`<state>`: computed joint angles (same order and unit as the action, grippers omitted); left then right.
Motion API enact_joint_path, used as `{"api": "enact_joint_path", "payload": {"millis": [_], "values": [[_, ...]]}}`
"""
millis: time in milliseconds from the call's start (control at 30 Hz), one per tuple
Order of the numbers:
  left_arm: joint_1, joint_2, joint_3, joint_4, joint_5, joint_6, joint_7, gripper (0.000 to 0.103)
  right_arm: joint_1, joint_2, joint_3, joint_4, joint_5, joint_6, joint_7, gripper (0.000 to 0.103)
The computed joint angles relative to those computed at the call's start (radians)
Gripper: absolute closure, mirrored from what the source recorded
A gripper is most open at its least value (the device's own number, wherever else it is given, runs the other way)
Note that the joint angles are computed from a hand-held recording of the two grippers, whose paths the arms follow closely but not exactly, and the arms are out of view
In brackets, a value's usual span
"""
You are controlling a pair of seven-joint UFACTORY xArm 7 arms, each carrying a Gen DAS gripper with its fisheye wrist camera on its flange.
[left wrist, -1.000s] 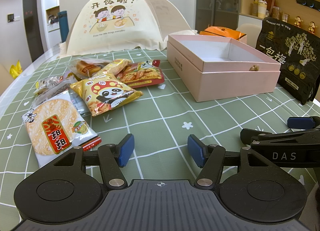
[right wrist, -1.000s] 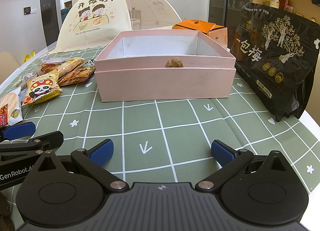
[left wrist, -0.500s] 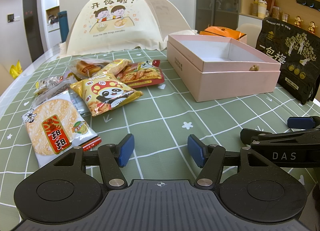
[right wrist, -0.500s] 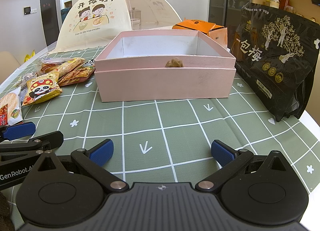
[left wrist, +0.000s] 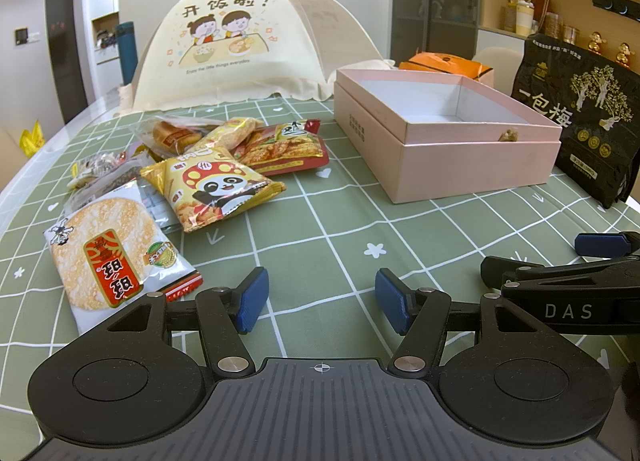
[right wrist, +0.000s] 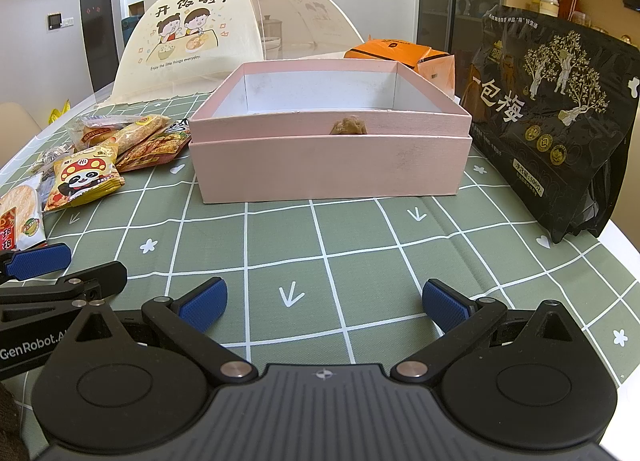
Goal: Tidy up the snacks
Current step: 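Grasp the yellow panda chip bag with the right tool while the left grasps the rice cracker packet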
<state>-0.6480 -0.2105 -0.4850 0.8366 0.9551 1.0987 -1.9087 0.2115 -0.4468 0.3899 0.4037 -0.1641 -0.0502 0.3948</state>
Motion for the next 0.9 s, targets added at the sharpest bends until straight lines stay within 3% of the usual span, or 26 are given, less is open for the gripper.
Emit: {"api": "enact_joint_path", "payload": {"millis": [567, 633, 700, 800, 833, 900], "values": [[-0.001, 0.0, 0.001, 0.0, 0.0, 0.001, 0.001, 0.037, 0.006, -0.001, -0.01, -0.008, -0.001, -0.008, -0.002, 0.0], [-0.003, -0.007, 0.003, -0.006, -0.002, -0.009, 0.004, 0.039, 0.1, -0.005, -0.098, 0.01, 0.016, 0.073, -0.041, 0.0], [-0.006, -0.038, 0.023, -0.017, -0.052, -0.047, 0.067, 0.04, 0.205, -0.015, -0.185, 0.063, 0.06, 0.241, -0.101, 0.0], [-0.006, -0.167, 0.082, -0.091, -0.187, -0.181, 0.198, 0.041, 0.195, -0.016, -0.152, 0.13, 0.089, 0.403, -0.074, 0.0], [-0.008, -0.214, 0.095, -0.113, -0.222, -0.196, 0.235, 0.041, 0.19, -0.024, -0.143, 0.134, 0.089, 0.423, -0.064, 0.0], [-0.001, -0.315, 0.092, -0.152, -0.266, -0.143, 0.278, 0.041, 0.178, -0.015, -0.126, 0.145, 0.083, 0.435, -0.042, 0.0]]}}
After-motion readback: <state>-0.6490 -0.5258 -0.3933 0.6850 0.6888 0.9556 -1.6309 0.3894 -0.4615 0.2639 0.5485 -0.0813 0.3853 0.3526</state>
